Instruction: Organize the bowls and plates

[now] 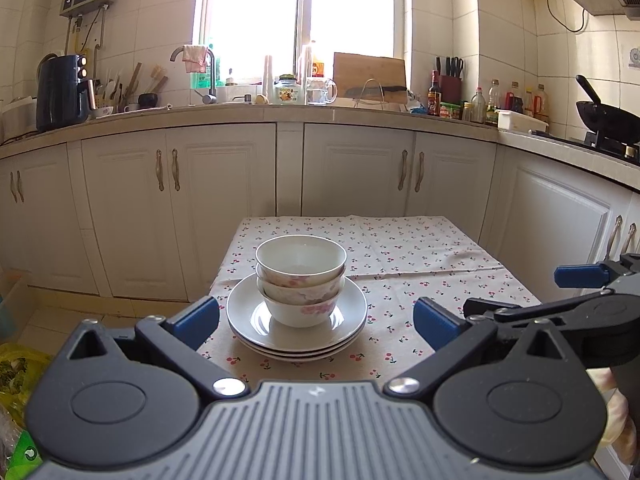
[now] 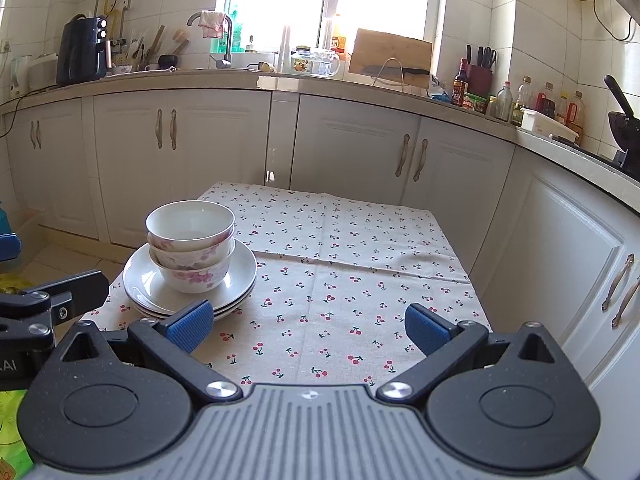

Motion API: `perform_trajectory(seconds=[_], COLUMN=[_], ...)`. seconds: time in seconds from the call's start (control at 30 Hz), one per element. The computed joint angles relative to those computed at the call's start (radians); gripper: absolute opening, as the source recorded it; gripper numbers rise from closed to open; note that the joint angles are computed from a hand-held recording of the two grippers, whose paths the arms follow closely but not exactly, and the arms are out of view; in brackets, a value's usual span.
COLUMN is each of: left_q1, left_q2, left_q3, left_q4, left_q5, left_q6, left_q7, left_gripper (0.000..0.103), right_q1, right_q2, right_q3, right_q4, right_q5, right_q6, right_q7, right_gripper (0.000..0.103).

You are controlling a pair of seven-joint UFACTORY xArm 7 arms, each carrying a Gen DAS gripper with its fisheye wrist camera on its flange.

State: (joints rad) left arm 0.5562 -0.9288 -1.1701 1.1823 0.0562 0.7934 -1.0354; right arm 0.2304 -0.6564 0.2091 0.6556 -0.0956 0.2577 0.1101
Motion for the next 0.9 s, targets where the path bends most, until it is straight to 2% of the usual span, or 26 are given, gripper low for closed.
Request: perform_trajectory(seconds=[0.9], left_q1=[0.021], left_q2=[-0.018], left_q3=[-0.008], left_q4=[0.02], left_q5=[-0.03], left_q6=[0.018], left_q7=[0.007], left_gripper=[0.102], right_q1=[-0.017], right_q2=[-0.006], right_q3=[0.012], right_q4=[-0.003], right_q5=[-0.021], right_q6=[-0.001], right_q7=[0.019], right_gripper=[0.103])
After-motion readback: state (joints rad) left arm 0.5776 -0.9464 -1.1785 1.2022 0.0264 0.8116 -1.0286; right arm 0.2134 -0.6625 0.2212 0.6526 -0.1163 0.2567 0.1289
